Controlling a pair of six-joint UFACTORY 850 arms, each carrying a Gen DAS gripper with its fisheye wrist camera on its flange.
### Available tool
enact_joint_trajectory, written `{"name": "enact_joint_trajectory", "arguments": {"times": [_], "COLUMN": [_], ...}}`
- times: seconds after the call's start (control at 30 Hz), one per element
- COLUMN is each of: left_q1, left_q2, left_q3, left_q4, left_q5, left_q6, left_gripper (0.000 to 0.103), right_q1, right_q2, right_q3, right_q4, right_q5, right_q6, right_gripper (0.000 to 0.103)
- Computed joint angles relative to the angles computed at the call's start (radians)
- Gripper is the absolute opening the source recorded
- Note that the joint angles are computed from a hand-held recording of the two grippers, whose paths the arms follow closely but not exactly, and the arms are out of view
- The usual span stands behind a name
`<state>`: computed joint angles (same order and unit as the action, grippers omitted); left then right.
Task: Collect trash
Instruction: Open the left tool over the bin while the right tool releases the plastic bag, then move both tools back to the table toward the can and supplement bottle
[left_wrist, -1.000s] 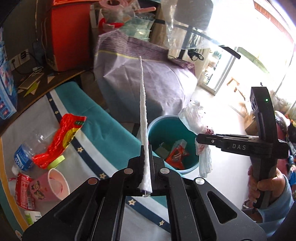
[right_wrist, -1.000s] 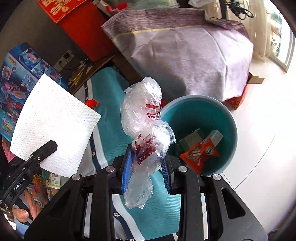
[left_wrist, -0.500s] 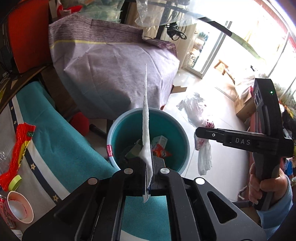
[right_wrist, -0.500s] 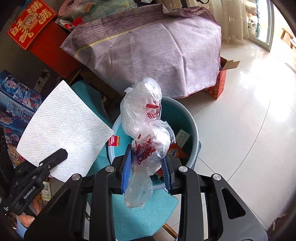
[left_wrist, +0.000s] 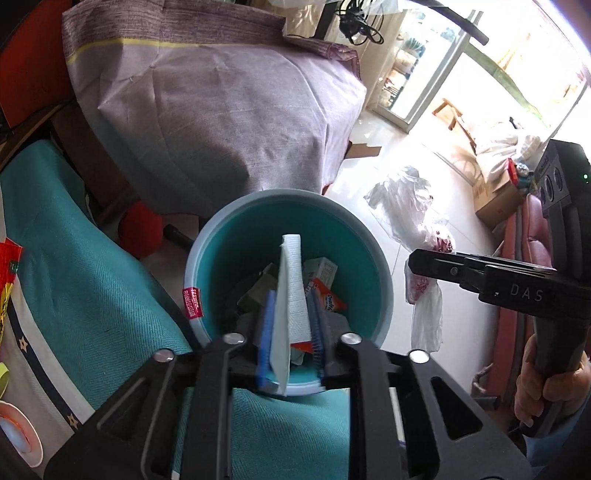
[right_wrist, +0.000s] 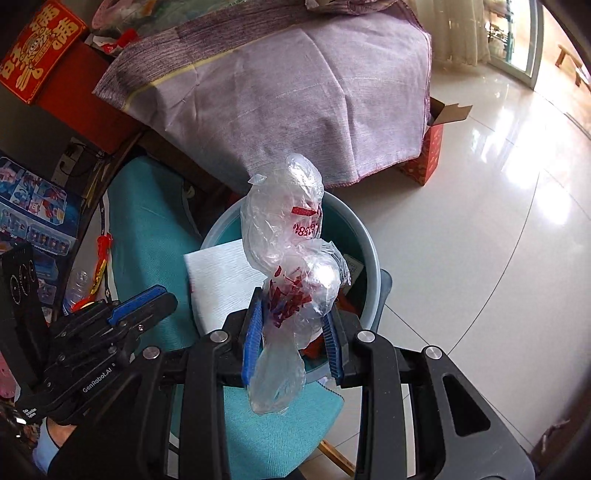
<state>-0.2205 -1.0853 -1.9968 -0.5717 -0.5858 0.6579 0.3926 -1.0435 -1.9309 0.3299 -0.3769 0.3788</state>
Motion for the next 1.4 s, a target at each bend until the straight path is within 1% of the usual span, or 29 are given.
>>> {"name": "enact_joint_trajectory", "arguments": {"times": [0.03,0.07,0.13,0.17,0.23,0.27,0.4,0.53,0.57,0.6,0.67,0.77,0.9,1.17,1.4], "left_q1": [0.001,0.003,0.006,0.009,0.013,0.014,0.023,0.040,0.044,0.048,0.057,0.064,0.070,0.084,0.107], "left_q2": [0.001,0.012,0.037,0.044,0.060,0.069,0.084,0.102,0.107,0.110,0.116,0.122,0.127,0.165,0.218], "left_q3": [0.003,0.024,0.060,0.072,0.097,0.114,0.144,0.180,0.189,0.195,0.203,0.213,0.227,0.282,0.353], "left_q4": [-0.002,-0.016,-0.033,-0.038,-0.049,-0.053,-0.026,-0.036,-0.041,-0.044,-0.061,-0.070,-0.082,-0.141,-0.202], "left_q5": [0.003,0.025,0.055,0.058,0.066,0.076,0.086,0.090,0.092,0.093,0.089,0.087,0.082,0.101,0.125], "left_q6": [0.000,0.015,0.041,0.049,0.061,0.065,0.037,0.031,0.029,0.025,0.028,0.026,0.028,0.083,0.142], "left_gripper": [0.060,0.070,0.077,0.083,0.091,0.093,0.096,0.097,0.097,0.097,0.097,0.098,0.099,0.099,0.099], "right_q1": [0.000,0.001,0.002,0.004,0.007,0.009,0.015,0.021,0.024,0.026,0.033,0.038,0.039,0.052,0.084], "right_q2": [-0.005,-0.009,-0.020,-0.026,-0.039,-0.045,-0.081,-0.134,-0.151,-0.169,-0.197,-0.232,-0.247,-0.220,-0.231], "right_q3": [-0.008,-0.014,-0.033,-0.043,-0.064,-0.075,-0.136,-0.229,-0.261,-0.294,-0.346,-0.410,-0.438,-0.398,-0.446], "right_q4": [-0.005,-0.007,-0.018,-0.021,-0.027,-0.032,-0.044,-0.053,-0.059,-0.057,-0.080,-0.104,-0.121,-0.150,-0.172], "right_q5": [-0.005,-0.010,-0.022,-0.028,-0.042,-0.048,-0.081,-0.131,-0.150,-0.167,-0.192,-0.231,-0.268,-0.270,-0.299], "right_q6": [0.005,0.007,0.015,0.017,0.019,0.022,0.028,0.027,0.030,0.025,0.048,0.079,0.109,0.140,0.134], "right_gripper": [0.029,0.029,0.029,0.029,0.029,0.029,0.030,0.034,0.040,0.055,0.071,0.077,0.079,0.079,0.079]}}
